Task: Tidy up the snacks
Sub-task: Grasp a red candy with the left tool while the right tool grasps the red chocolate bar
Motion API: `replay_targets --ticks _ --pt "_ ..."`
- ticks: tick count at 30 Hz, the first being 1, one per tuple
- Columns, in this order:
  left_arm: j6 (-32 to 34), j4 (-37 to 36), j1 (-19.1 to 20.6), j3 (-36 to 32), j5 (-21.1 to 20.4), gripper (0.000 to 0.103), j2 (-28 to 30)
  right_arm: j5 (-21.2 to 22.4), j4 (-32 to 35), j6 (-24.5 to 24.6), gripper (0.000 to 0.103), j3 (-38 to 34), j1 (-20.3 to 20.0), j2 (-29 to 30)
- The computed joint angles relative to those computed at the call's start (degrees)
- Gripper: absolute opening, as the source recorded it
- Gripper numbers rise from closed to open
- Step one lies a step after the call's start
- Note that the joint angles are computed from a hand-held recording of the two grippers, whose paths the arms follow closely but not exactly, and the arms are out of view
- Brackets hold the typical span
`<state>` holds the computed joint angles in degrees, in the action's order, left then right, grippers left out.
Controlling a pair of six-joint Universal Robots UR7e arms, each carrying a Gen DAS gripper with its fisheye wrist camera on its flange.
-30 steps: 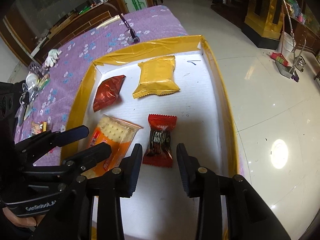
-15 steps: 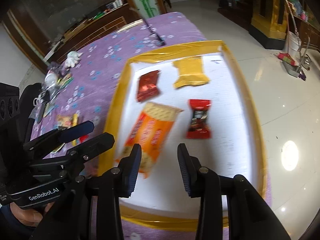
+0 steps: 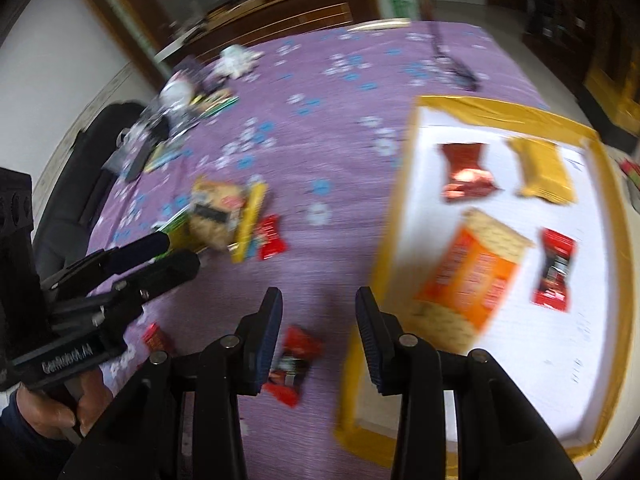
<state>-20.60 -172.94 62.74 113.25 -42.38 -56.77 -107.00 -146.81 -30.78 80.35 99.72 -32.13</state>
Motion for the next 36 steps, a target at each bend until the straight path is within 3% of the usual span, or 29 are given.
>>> replay_targets --ticks 6,14,22,26,28,36 --pt "-10.4 1.7 1.0 8.7 3.0 0.065 -7.0 0.1 2.9 -2.2 0.037 -0.4 1.2 1.5" --pt "-20.9 9.1 0.7 16.2 -1.1 0.065 -12.3 -0.1 4.1 -2.5 0.037 -0.6 1.4 1.9" --pt "-17.8 15.5 -2.8 17.3 -3.2 0.058 -10.8 -0.9 4.4 -2.7 0.038 0.2 1.1 1.4" --pt "-17.9 13.4 -2.3 16.7 -1.4 0.045 -8.7 -0.8 4.3 -3.2 0.038 0.7 0.9 1.1" --pt "-17.6 14.7 -1.9 15.4 -0.5 0.03 -7.8 -0.8 4.2 -3.4 0.038 0.9 0.9 1.0" --pt "-16.2 11.5 -1.6 17.1 2.2 0.024 -8.9 0.6 5.4 -5.5 0.038 2.1 1.4 0.5"
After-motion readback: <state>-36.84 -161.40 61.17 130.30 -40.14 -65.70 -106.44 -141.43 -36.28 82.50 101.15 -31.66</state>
